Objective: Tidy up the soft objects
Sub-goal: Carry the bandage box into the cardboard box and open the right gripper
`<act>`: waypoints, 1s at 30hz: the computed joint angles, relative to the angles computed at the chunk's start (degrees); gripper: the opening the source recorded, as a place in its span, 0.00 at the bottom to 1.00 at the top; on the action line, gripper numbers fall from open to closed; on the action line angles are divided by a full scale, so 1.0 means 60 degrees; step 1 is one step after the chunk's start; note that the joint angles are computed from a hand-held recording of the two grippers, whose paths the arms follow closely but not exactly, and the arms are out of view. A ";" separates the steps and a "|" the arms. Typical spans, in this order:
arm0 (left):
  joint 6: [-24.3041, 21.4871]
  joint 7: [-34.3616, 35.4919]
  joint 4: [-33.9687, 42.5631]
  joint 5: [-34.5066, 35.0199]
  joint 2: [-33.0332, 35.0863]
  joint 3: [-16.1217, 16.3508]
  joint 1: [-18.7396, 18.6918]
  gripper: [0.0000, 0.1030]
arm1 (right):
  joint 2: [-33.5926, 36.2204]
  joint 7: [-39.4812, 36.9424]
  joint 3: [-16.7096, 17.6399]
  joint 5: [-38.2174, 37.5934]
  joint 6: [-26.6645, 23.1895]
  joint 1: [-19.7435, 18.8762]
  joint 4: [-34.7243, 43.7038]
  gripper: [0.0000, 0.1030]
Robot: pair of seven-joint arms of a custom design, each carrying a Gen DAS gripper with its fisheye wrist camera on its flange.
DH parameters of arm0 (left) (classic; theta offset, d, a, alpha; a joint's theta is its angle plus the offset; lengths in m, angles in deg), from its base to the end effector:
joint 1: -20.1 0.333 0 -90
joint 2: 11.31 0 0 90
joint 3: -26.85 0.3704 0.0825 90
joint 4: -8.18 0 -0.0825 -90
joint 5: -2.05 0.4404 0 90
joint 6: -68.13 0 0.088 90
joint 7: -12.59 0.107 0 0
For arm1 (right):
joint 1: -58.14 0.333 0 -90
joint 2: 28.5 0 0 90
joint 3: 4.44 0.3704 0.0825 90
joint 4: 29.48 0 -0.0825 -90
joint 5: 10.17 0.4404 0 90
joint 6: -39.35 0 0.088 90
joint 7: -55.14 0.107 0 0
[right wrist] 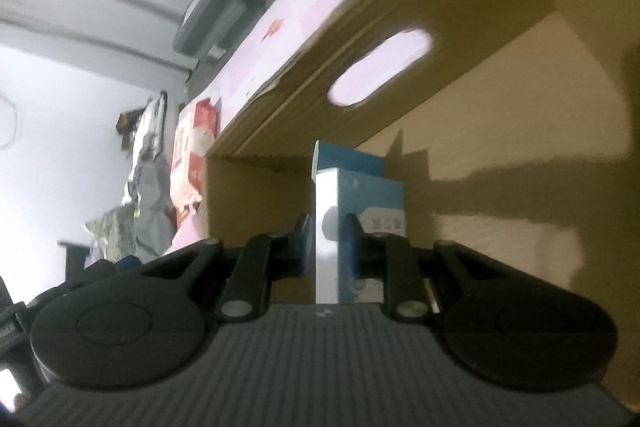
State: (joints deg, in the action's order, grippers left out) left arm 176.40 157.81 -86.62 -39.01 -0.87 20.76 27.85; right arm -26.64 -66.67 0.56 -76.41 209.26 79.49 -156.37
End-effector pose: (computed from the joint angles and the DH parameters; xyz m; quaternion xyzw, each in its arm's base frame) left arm 0.6940 -0.0229 0.5631 0.3885 -0.8541 0.3375 0.0747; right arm 0.5110 0.3221 0.4352 -0.2363 0.8832 -0.0069 0.4051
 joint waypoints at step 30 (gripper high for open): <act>0.2368 0.2336 -0.1424 -0.0282 -0.0492 0.0632 0.1110 0.85 | 0.0895 -0.6587 0.0376 0.8450 0.0084 0.0799 0.0073 0.30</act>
State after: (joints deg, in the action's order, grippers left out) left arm 190.61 171.83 -95.17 -40.70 -3.82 24.55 34.50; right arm -21.28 -106.19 2.81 -25.71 209.76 84.29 -155.93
